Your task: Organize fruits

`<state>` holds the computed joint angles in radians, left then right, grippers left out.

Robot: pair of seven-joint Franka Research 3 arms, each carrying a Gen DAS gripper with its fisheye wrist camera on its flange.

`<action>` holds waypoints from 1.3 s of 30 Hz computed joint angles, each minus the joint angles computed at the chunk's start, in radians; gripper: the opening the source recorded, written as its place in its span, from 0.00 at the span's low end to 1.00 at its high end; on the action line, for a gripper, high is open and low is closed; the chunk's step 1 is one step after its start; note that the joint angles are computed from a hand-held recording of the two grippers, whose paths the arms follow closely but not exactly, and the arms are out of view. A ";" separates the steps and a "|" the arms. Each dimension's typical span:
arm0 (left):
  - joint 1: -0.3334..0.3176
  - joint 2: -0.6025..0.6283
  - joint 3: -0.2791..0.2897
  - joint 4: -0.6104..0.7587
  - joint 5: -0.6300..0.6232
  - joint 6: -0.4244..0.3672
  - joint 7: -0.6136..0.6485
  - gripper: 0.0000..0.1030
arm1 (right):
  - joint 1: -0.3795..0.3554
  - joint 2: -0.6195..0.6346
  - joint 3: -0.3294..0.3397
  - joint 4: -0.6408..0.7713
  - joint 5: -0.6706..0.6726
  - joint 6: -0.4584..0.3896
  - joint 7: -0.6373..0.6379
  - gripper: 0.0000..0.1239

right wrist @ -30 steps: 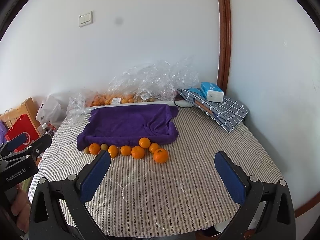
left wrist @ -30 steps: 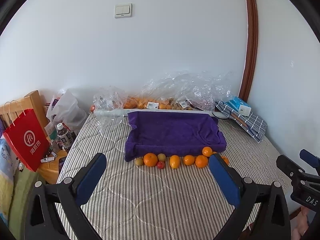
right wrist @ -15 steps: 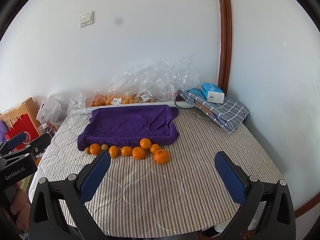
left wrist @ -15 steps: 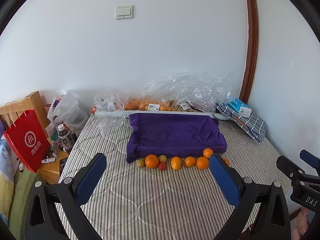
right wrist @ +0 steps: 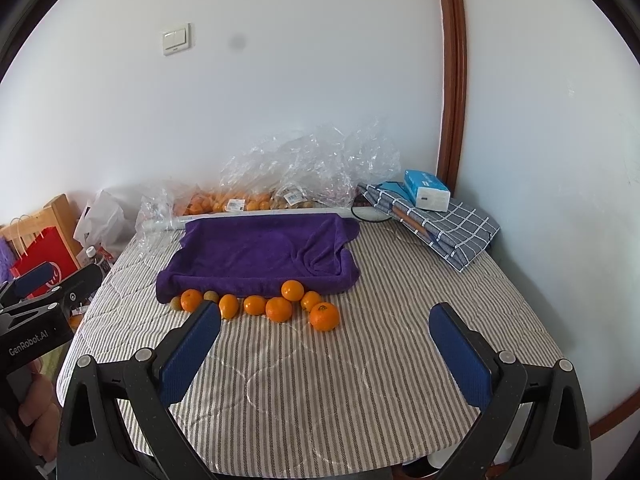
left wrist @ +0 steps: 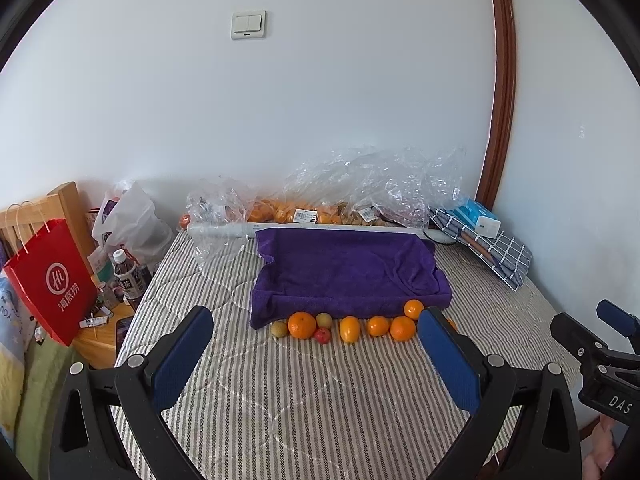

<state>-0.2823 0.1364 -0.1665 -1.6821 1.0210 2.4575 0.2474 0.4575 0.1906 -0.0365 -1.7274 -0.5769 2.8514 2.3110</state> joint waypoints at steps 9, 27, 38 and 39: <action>0.008 0.049 0.019 0.036 -0.036 0.014 0.031 1.00 | -0.005 0.077 0.010 0.075 0.118 -0.015 -0.103 0.83; 0.033 0.182 0.094 0.106 -0.128 0.061 0.076 1.00 | 0.022 0.332 -0.031 0.354 0.308 -0.145 -0.297 0.83; 0.064 0.263 0.108 0.133 -0.261 0.075 0.156 0.99 | 0.007 0.500 -0.022 0.511 0.426 -0.262 -0.423 0.83; 0.063 0.272 0.111 0.138 -0.264 0.070 0.166 0.99 | 0.004 0.505 -0.019 0.512 0.438 -0.269 -0.434 0.83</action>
